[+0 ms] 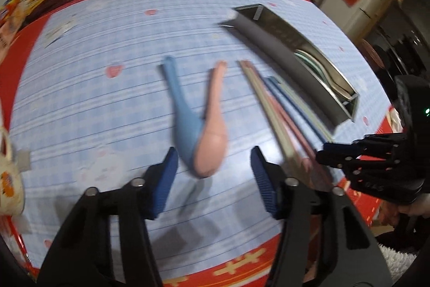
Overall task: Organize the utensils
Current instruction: 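Close the right tool on a pink chopstick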
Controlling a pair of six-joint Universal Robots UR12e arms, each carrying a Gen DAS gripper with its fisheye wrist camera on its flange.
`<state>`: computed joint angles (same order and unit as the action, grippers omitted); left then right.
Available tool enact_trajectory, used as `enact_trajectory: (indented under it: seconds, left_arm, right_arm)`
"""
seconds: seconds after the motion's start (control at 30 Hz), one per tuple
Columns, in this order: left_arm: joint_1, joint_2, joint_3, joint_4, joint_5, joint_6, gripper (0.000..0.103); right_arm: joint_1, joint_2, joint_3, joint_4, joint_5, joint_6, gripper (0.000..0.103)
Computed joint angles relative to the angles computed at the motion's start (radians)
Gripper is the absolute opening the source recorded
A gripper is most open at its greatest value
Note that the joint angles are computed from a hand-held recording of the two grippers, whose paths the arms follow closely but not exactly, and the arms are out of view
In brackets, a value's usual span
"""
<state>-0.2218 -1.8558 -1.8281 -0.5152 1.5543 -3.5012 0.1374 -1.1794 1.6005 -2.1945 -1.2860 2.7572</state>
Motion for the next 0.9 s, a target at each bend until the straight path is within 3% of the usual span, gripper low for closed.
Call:
enact_trajectory:
  seconds: [0.13, 0.4, 0.9]
  left_arm:
    - [-0.008, -0.017, 0.018, -0.003, -0.027, 0.012, 0.051]
    - [-0.01, -0.024, 0.025, -0.026, -0.036, -0.027, 0.051]
    - [-0.017, -0.032, 0.03, -0.079, -0.06, -0.075, 0.051]
  right_arm:
    - [-0.01, -0.006, 0.009, 0.022, 0.012, -0.027, 0.009]
    - [-0.004, 0.003, -0.011, 0.035, 0.033, -0.104, 0.009]
    - [0.004, 0.026, -0.016, -0.003, 0.024, -0.131, 0.007]
